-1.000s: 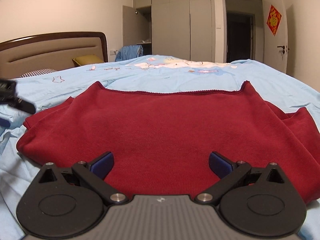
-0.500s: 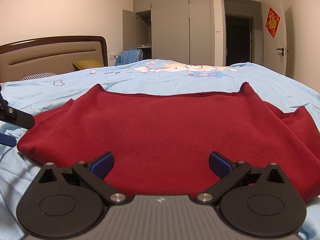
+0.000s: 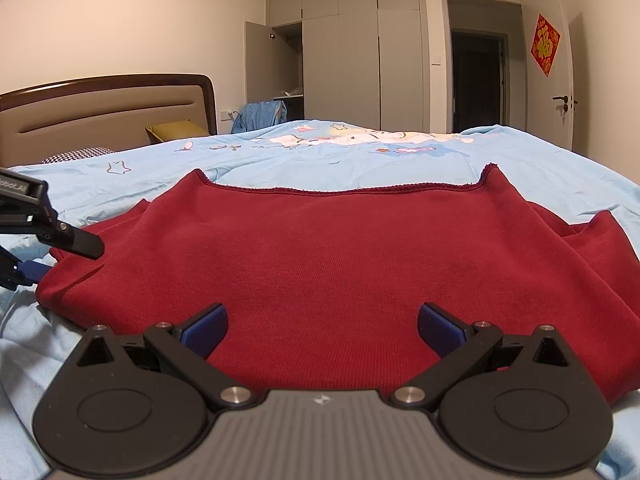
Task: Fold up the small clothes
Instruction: 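Grasp the folded sweater's side edge with the left gripper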
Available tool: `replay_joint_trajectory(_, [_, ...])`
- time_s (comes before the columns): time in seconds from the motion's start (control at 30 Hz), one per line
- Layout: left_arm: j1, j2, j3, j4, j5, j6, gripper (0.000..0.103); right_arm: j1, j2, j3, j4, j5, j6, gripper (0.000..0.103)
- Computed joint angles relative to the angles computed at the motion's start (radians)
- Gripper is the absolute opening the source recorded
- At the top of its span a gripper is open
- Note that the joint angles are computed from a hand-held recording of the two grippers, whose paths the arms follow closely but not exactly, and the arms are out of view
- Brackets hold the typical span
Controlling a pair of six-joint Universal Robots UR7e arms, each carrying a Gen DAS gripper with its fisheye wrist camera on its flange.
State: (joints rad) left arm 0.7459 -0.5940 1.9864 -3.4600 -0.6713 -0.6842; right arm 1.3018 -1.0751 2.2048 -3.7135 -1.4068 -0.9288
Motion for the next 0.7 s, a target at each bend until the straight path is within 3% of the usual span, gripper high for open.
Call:
replay_joint_trajectory(0.3, [0.014,0.010,-0.027,0.006,0.004,0.011,0.070,0.000,0.001,0.000,-0.001,0.000,0.000,0.103])
replay_joint_trajectory(0.47, [0.018,0.013,-0.030,0.008,0.021,-0.006,0.057,-0.001,0.001,-0.001,0.000,0.000,-0.001,0.103])
replay_joint_trajectory(0.7, [0.025,0.008,-0.029,0.006,0.021,-0.031,0.050,0.030,-0.006,-0.017,0.034,-0.064,0.006,0.103])
